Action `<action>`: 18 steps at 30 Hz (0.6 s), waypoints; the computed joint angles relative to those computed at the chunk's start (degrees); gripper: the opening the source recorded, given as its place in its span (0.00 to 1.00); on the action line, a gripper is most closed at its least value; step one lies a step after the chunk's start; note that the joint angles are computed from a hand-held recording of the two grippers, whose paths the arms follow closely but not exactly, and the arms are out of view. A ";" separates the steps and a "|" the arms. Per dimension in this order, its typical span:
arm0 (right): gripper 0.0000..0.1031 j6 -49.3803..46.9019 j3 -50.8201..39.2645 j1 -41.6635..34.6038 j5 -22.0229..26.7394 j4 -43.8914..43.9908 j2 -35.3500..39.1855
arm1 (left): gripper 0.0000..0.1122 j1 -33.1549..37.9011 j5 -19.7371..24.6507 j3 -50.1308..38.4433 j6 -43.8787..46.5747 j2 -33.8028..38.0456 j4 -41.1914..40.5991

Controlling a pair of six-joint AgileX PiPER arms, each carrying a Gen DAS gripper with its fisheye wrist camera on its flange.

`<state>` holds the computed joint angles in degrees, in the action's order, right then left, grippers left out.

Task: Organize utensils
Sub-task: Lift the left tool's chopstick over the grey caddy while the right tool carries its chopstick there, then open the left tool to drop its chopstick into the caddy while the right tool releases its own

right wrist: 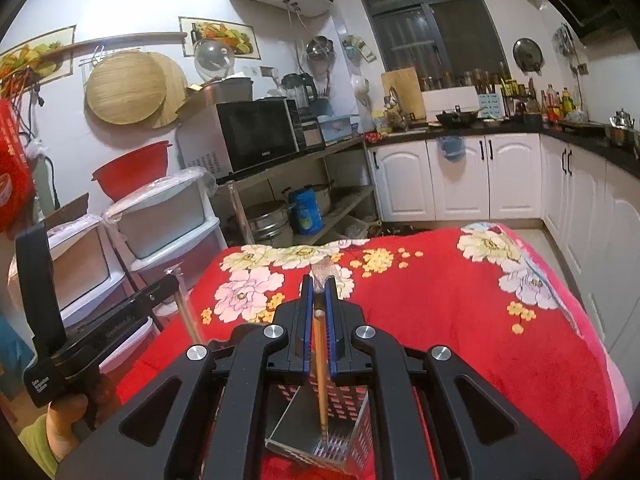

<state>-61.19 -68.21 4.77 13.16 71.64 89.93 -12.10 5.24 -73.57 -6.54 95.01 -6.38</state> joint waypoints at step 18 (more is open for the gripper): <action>0.36 10.95 4.93 0.02 -1.20 -11.95 -4.70 | 0.13 0.18 5.02 2.83 -3.20 -2.37 2.93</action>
<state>-50.24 -63.28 4.79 11.95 59.70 85.23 -11.93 10.25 -70.75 -9.74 92.64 -3.44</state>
